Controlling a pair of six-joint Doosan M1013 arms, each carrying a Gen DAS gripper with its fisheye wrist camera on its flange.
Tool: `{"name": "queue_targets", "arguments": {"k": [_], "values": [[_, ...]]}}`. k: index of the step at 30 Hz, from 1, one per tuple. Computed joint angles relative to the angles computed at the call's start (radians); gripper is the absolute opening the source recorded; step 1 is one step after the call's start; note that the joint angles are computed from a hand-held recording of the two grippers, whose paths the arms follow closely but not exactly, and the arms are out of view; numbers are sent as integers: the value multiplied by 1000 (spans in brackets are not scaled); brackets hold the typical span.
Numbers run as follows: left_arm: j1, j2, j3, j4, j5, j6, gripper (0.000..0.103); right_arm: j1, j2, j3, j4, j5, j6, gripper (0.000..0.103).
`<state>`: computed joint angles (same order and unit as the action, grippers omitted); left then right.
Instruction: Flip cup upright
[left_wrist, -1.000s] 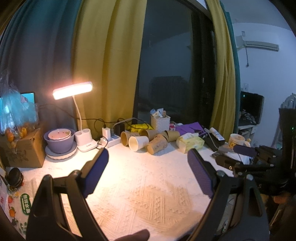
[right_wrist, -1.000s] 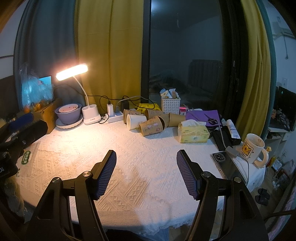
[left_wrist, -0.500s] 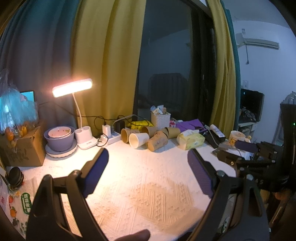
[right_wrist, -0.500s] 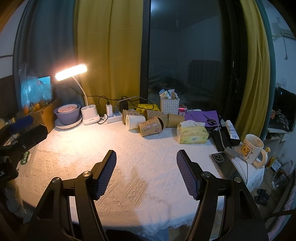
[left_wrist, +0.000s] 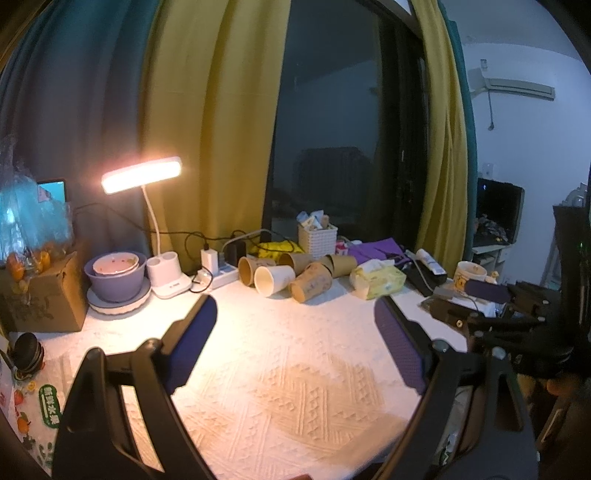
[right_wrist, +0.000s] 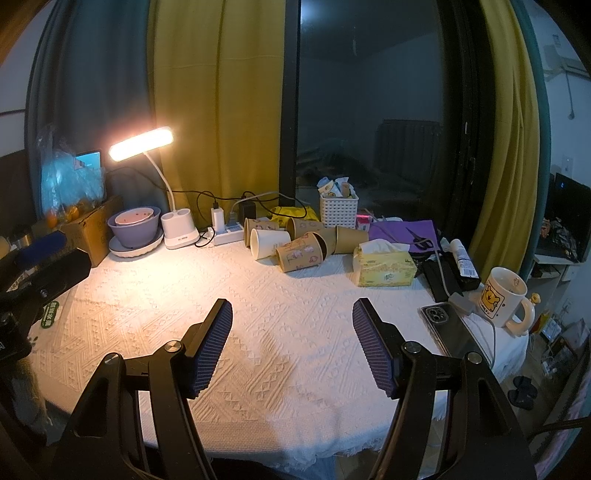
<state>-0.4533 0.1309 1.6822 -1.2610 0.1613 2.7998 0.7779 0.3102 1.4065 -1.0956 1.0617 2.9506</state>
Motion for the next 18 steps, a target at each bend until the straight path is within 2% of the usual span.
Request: {"name": "queue_targets", "arguments": {"k": [3,12,18], "values": [[3,12,-15,66,12,-63,88,-3,1,-1,4,-3,-5,71],[3,127,-155,652,131,-552,88,-84,21,-26,136,-67,-85,71],[-1,227,-282,873,213,-698,88,-155,47,-46,218,-115,-143,71]]}}
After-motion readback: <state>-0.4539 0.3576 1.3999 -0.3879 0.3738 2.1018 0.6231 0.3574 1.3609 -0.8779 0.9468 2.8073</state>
